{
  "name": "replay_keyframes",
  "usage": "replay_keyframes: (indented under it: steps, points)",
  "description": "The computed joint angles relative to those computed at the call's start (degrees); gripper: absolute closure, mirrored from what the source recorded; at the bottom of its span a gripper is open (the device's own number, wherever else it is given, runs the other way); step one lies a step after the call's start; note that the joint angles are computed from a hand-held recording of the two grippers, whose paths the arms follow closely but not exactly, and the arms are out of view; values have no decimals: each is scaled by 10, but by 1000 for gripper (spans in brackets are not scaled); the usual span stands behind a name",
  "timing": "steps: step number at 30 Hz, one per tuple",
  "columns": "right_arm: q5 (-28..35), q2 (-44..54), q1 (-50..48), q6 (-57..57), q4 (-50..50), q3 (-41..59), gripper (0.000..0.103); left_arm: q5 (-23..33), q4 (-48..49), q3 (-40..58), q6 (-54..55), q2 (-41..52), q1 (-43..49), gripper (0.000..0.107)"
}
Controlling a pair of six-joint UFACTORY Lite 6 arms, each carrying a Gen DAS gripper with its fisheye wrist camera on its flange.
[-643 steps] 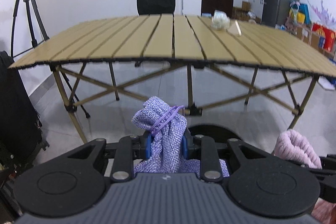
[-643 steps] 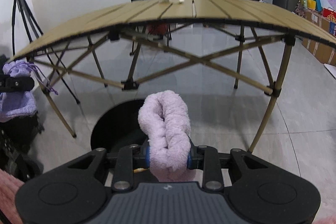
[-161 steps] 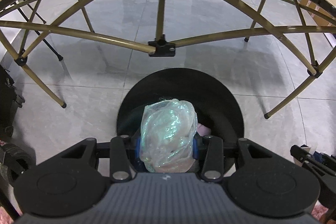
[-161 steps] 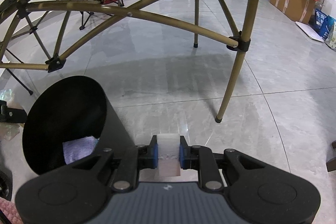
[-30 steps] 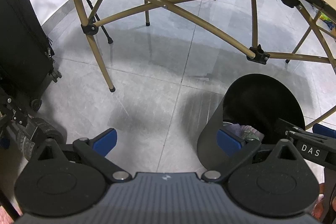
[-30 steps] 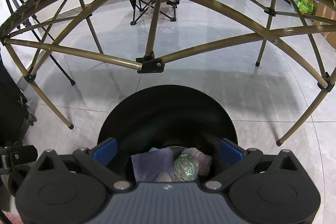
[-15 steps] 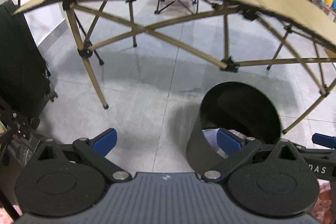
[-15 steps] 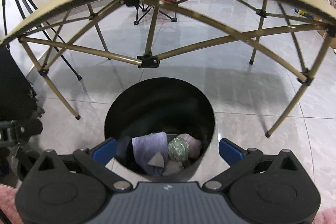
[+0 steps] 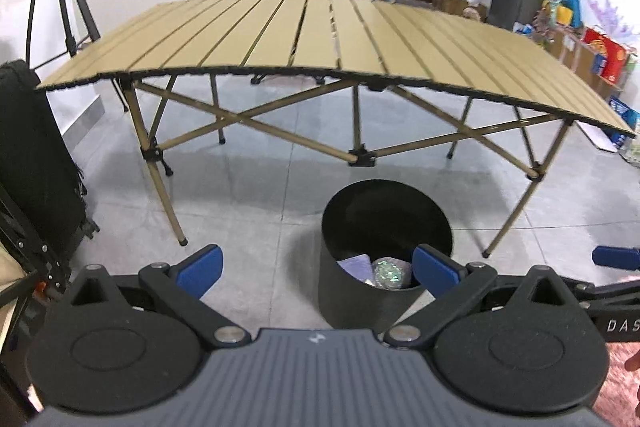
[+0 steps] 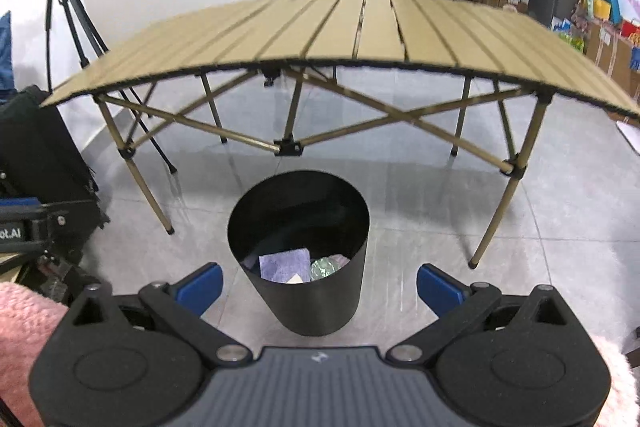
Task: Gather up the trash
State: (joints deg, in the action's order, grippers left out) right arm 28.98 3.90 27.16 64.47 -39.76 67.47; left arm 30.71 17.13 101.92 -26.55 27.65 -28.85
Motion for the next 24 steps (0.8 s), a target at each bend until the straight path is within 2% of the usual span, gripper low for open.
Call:
replay_keyframes:
  steps: [10,24]
  points:
    - [67,-136,67,65,-54,-70,0,-27,30,-145,-40,-139,-37,4]
    - [96,-176,103,106,-86,-91,0,-30,47,-174,-56,-170,-48,4]
